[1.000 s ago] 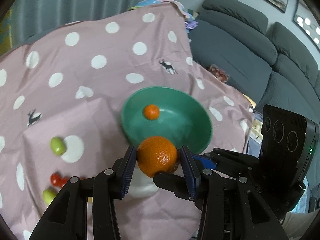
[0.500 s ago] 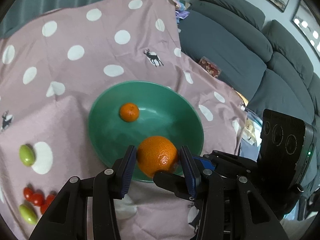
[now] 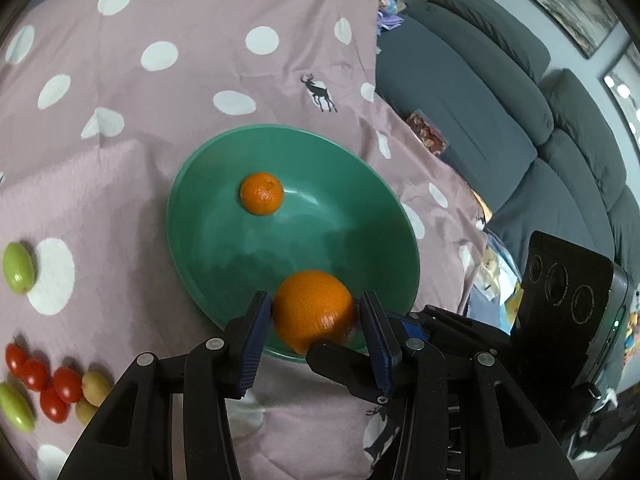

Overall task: Organize fruits
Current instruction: 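Carry the second orange into the green bowl and open the left tool, then move the left tool toward the large green fruit by the tomatoes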

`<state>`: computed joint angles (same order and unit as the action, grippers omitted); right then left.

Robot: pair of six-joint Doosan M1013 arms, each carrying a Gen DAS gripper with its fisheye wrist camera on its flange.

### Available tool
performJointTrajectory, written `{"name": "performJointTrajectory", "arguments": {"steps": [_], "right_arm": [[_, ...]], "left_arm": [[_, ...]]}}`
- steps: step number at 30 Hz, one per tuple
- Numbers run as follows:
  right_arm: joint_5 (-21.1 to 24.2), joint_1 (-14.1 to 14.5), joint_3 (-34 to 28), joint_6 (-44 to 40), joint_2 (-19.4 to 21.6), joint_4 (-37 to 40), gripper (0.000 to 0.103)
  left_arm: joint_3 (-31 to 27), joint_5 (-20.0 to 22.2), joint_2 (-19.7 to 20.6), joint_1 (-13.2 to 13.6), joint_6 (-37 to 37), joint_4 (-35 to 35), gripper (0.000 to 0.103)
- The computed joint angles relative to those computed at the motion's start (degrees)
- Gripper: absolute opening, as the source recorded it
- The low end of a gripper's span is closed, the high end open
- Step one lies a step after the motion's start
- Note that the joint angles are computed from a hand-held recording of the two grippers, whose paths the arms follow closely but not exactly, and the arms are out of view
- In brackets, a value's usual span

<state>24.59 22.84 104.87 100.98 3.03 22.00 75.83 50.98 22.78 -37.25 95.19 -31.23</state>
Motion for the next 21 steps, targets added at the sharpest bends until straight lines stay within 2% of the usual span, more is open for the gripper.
{"name": "performJointTrajectory", "arguments": {"steps": [2,4,5,6,11,14,19,21], "right_arm": [[0.08,0.19,-0.01,1.48,-0.09,-1.67,0.047],[0.05,0.37,0.00,3.35,-0.25,-3.43,0.055],[-0.02,0.56,0.04,5.36,-0.43,-5.40,0.058],[-0.22,0.67,0.09,6.18,-0.57,-6.26,0.059],[-0.39,1.11,0.38,9.15,-1.46,-9.94,0.061],[-0.08,1.39,0.76,11.31,-2.09,-12.43,0.064],[0.40,1.88,1.18,12.27,-2.78,-13.58,0.065],[0.55,2.28,1.12,12.20,-2.83,-13.83,0.065]], "left_arm": [[0.62,-0.84,-0.43,0.09,-0.63,-0.13,0.045],[1.38,-1.80,-1.08,0.28,-1.63,0.16,0.055],[1.71,-2.32,-1.39,0.37,-2.35,0.76,0.068],[2.21,-3.15,-1.86,0.51,-3.25,1.46,0.074],[5.62,-6.56,-4.89,1.87,-6.28,3.13,0.077],[8.91,-9.47,-7.72,2.39,-11.86,8.79,0.082],[14.21,-12.19,-11.81,2.92,-21.76,19.14,0.082],[16.34,-12.16,-13.44,2.99,-26.88,24.48,0.091]]}}
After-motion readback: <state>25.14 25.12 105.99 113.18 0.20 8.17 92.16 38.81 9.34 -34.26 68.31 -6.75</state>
